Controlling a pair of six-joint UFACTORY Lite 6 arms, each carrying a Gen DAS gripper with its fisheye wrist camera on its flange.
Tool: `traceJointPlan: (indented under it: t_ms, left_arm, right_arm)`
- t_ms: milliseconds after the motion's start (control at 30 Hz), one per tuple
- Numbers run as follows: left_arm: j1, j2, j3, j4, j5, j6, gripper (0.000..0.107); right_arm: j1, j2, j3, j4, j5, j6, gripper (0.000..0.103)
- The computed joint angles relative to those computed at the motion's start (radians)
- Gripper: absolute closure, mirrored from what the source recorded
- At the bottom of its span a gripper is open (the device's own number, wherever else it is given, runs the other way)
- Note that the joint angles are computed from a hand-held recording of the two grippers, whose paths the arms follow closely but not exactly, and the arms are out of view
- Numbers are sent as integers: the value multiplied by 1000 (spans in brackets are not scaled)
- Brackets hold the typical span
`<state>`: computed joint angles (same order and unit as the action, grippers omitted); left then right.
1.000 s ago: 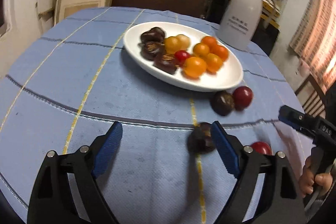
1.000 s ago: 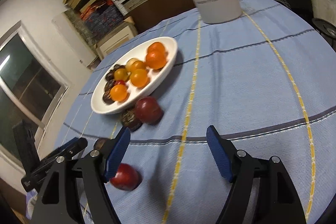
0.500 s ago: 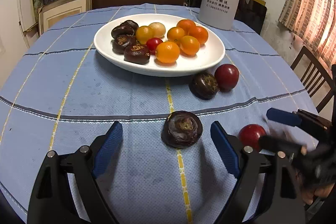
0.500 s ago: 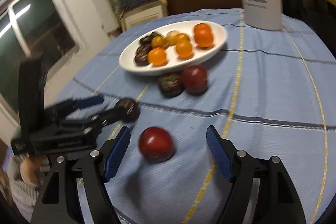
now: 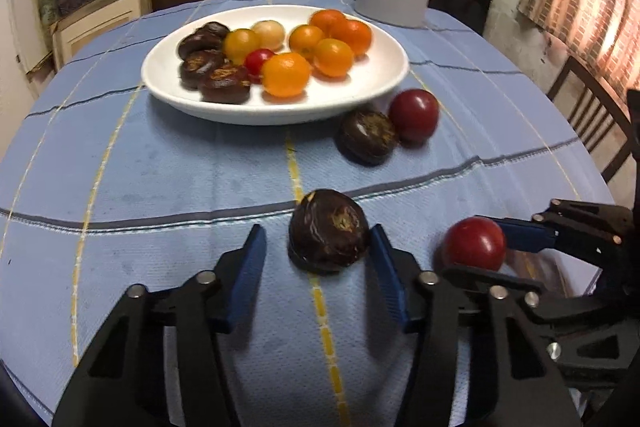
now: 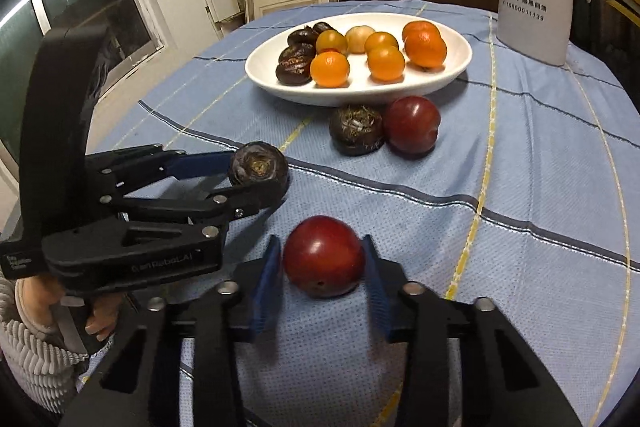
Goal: Organize fruits
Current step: 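Grasp a dark date with the left gripper while the right gripper grasps a red plum, then place the date on the white plate with the left gripper while the right gripper places the plum there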
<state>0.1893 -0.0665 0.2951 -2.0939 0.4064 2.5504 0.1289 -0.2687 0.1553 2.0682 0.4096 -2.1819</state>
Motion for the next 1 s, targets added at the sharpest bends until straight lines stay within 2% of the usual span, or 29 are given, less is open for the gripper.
traceJointPlan:
  t_ms: [33, 67, 233, 367, 467, 633, 767, 833, 1000]
  left_arm:
    - [7, 1, -1, 33, 14, -19, 66]
    - [26, 3, 3, 90, 32, -64, 68]
    - [116, 29, 33, 229, 94, -191, 68]
    - [156, -17, 11, 240, 128, -197, 68]
    - [184, -54, 1, 252, 142, -211, 68]
    - [249, -92, 58, 412, 194, -382, 68]
    - [241, -98, 177, 542, 174, -547, 68]
    - [221, -67, 278, 601, 157, -642, 69]
    - [104, 126, 574, 718, 73, -863, 68]
  right_arm:
    - [-4, 3, 0, -3, 6, 2, 64]
    - [-14, 3, 0, -20, 14, 17, 64]
    - [-142, 48, 12, -120, 99, 82, 64]
    - [-207, 83, 24, -160, 140, 103, 64]
    - [-247, 72, 16, -174, 163, 110, 64]
    - [-343, 6, -5, -213, 203, 144, 64]
    - [-375, 32, 105, -386, 206, 341, 64]
    - [-351, 17, 171, -452, 171, 439, 64]
    - [-229, 97, 409, -551, 88, 624, 64]
